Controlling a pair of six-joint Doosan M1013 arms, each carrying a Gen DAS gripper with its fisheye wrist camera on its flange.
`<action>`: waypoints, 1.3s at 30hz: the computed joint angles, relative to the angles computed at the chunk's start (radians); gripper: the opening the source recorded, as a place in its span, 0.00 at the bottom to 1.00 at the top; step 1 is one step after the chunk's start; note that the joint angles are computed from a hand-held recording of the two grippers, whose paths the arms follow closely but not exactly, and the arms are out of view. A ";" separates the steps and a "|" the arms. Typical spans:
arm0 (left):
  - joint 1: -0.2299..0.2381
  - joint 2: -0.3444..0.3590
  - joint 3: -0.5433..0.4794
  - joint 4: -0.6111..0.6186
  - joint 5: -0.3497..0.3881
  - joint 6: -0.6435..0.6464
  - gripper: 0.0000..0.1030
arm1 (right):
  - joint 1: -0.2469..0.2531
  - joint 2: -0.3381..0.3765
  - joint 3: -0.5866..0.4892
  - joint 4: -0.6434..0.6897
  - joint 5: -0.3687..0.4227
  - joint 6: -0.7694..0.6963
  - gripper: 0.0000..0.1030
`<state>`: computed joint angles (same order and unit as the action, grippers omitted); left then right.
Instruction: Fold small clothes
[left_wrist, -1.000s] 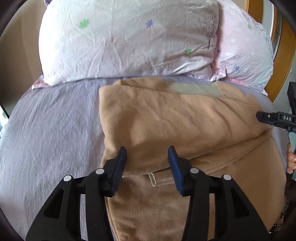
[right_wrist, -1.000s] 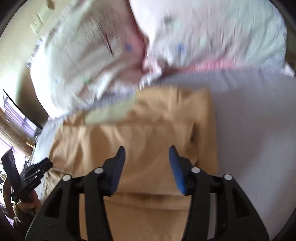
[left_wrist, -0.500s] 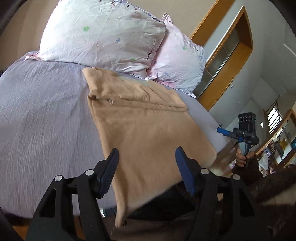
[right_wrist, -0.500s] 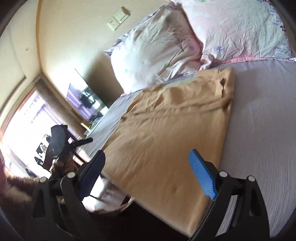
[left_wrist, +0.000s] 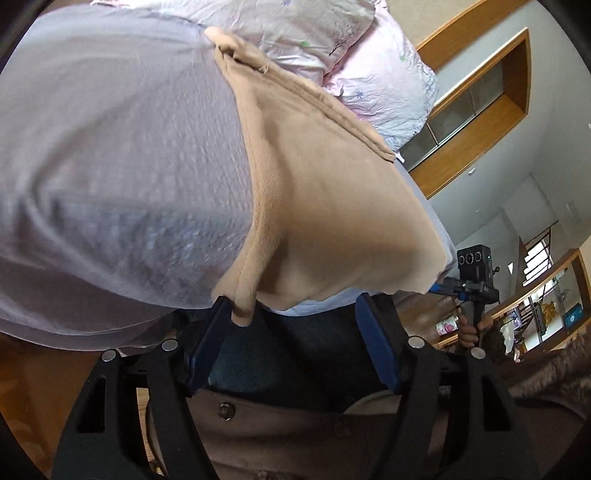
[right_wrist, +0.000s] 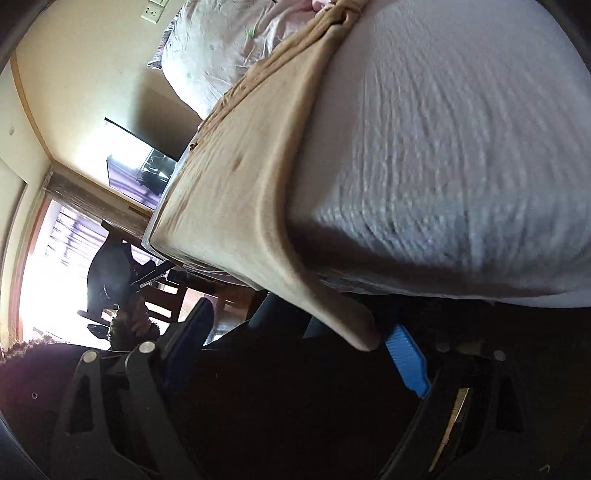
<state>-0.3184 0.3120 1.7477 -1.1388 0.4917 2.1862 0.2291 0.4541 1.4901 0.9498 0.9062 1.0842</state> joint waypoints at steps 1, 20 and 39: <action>-0.005 0.003 -0.009 0.066 -0.006 -0.066 0.68 | 0.001 0.008 -0.003 0.009 0.005 -0.003 0.74; 0.063 0.012 0.012 -0.345 0.173 0.214 0.03 | -0.016 -0.037 -0.008 0.259 0.032 -0.312 0.07; 0.129 0.417 -0.743 0.093 0.099 -0.621 0.03 | 0.011 0.523 -1.036 -0.352 -0.037 0.815 0.07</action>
